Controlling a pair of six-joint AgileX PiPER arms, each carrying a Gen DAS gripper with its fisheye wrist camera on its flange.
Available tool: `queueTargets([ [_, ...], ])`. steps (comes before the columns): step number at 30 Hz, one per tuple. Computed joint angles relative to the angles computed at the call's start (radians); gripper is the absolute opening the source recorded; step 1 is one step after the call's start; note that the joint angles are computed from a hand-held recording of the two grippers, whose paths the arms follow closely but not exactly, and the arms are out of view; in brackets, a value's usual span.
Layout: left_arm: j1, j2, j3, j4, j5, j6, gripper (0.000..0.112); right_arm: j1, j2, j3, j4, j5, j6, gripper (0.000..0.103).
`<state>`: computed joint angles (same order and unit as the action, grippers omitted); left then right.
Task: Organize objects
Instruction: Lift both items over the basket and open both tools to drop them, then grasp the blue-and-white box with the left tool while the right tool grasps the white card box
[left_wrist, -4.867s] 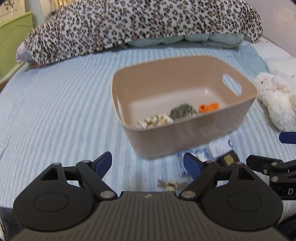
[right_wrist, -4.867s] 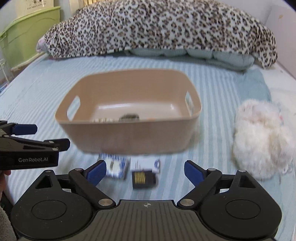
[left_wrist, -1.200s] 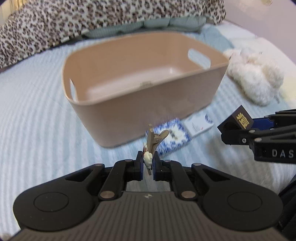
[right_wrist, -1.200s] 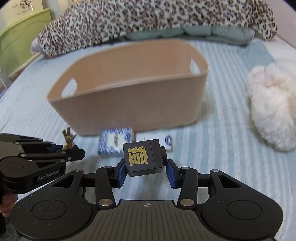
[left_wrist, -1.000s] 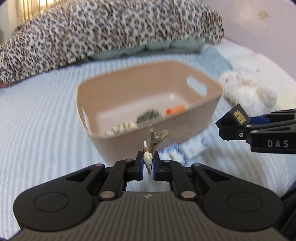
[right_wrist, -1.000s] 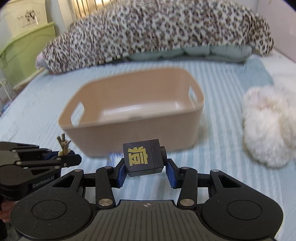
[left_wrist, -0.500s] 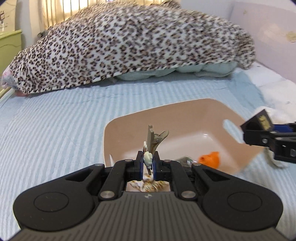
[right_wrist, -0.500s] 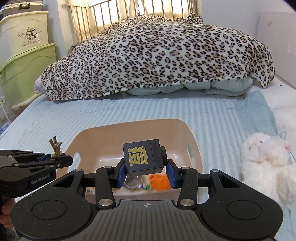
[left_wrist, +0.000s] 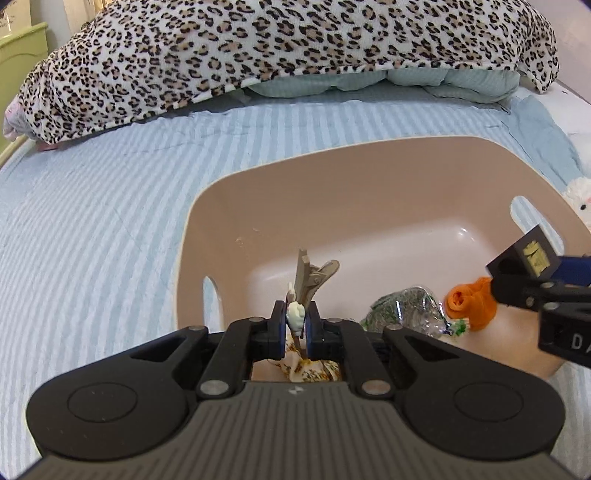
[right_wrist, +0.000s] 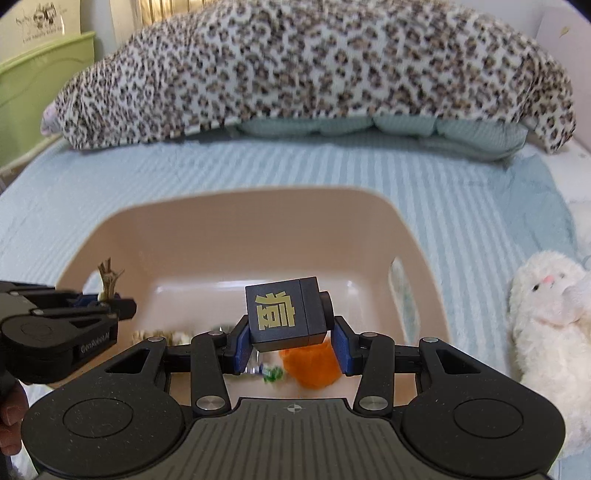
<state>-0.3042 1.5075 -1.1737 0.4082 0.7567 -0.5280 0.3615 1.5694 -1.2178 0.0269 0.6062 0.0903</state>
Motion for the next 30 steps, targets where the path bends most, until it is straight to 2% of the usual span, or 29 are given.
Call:
queueTargets([
  [1,-0.001,-0.005,-0.001,-0.001,0.001,-0.002,0.014,-0.007,0.003,-0.002,0.026,0.010,-0.019,0.044],
  [2,-0.006,-0.019,0.000,-0.004,0.006,-0.001,0.021,-0.014,-0.002,0.002,0.045,0.012,-0.031,0.052],
  [3,-0.009,-0.034,-0.001,-0.011,0.010,0.005,0.031,-0.017,-0.012,0.009,0.049,0.010,-0.033,0.052],
  [4,-0.018,-0.051,0.000,0.000,0.018,-0.007,0.053,-0.019,-0.026,0.017,0.051,0.008,-0.034,0.054],
  [5,-0.032,-0.067,0.002,0.026,0.022,-0.032,0.069,-0.020,-0.045,0.026,0.050,0.008,-0.034,0.061],
  [6,-0.049,-0.093,0.015,0.063,0.022,-0.067,0.073,-0.020,-0.063,0.029,0.046,0.013,-0.032,0.065],
  [8,-0.080,-0.130,0.024,0.108,0.042,-0.106,0.073,-0.016,-0.105,0.034,0.024,0.028,-0.013,0.079],
  [11,-0.114,-0.179,0.033,0.106,0.084,-0.113,0.074,-0.019,-0.184,0.061,0.011,0.062,-0.015,0.088],
  [18,-0.229,-0.279,0.092,0.125,0.178,-0.179,0.077,-0.036,-0.351,0.137,-0.012,0.165,-0.042,0.093],
  [22,-0.286,-0.314,0.145,0.134,0.217,-0.232,0.077,-0.033,-0.402,0.191,-0.049,0.201,-0.029,0.093],
  [30,-0.310,-0.326,0.229,0.084,0.218,-0.280,0.077,-0.024,-0.396,0.300,-0.101,0.189,0.019,0.093],
])
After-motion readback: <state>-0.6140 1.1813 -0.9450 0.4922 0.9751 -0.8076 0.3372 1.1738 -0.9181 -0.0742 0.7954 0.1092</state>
